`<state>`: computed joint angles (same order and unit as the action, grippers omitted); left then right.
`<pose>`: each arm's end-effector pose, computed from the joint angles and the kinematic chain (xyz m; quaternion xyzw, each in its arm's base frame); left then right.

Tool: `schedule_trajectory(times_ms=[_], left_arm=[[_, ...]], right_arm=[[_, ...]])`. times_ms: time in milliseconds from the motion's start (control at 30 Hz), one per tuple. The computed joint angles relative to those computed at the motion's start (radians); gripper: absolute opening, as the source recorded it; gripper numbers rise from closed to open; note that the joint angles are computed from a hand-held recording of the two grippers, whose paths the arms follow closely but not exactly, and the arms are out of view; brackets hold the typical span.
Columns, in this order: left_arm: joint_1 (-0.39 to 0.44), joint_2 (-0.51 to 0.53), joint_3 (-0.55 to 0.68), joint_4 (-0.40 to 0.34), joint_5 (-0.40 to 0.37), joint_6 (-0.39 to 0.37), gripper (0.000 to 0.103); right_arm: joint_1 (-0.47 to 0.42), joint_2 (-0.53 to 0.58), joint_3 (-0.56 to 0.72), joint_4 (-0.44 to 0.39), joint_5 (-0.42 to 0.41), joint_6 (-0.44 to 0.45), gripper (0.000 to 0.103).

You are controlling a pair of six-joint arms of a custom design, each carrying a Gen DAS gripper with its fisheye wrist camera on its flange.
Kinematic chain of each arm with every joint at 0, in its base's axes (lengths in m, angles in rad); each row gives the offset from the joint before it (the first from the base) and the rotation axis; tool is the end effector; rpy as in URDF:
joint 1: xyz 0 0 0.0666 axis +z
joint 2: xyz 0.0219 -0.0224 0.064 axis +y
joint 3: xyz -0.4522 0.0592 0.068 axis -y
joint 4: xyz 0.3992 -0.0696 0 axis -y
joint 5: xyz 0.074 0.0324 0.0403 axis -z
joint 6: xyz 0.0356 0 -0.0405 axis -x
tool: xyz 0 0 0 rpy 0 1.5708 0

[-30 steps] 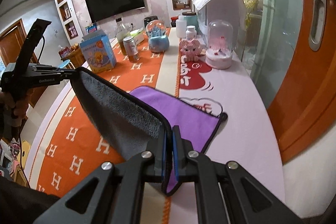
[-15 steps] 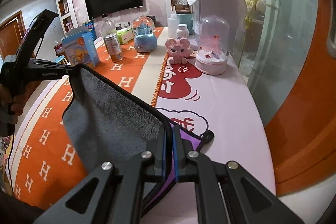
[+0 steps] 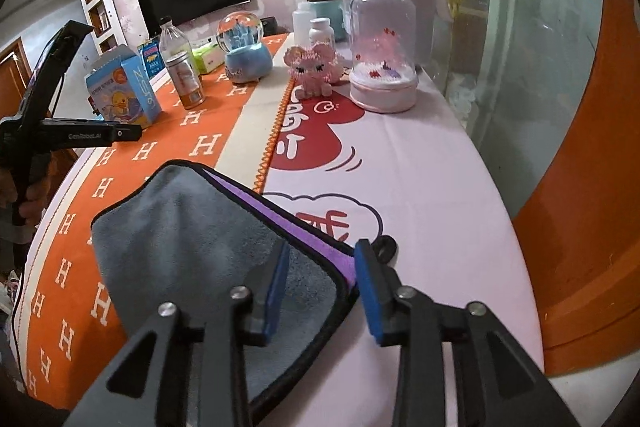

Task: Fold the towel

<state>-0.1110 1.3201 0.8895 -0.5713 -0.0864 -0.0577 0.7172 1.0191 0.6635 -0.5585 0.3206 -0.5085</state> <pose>0.3950 -0.0413 0.3266 0.0687 0.9565 0.0340 0.2814 0.2207 0.1770 0.3269 -0.0461 0.9347 0.0595 0.3473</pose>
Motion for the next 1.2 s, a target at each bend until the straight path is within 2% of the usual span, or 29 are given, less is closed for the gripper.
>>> schedule_trajectory(times_ms=[167,367,633,767,967,1200], left_arm=[[0.009,-0.017,-0.002,-0.024,0.015,0.020,0.052],[0.015,-0.062,-0.017,-0.055,0.024,0.027,0.058],[0.043,-0.160,-0.054,-0.101,0.052,0.026,0.069],[0.062,-0.212,-0.079,-0.132,0.063,0.014,0.069],[0.114,-0.316,-0.127,-0.191,0.115,-0.001,0.069],[0.215,-0.457,-0.186,-0.287,0.197,-0.066,0.069]], right_arm=[[-0.004,0.000,0.000,-0.012,0.001,-0.016,0.048],[0.005,-0.019,0.007,-0.052,0.027,-0.062,0.053],[0.030,-0.069,0.009,-0.121,0.070,-0.156,0.065],[0.064,-0.098,0.011,-0.163,0.086,-0.220,0.071],[0.171,-0.119,0.026,-0.229,0.141,-0.328,0.079],[0.386,-0.091,0.060,-0.326,0.225,-0.525,0.081]])
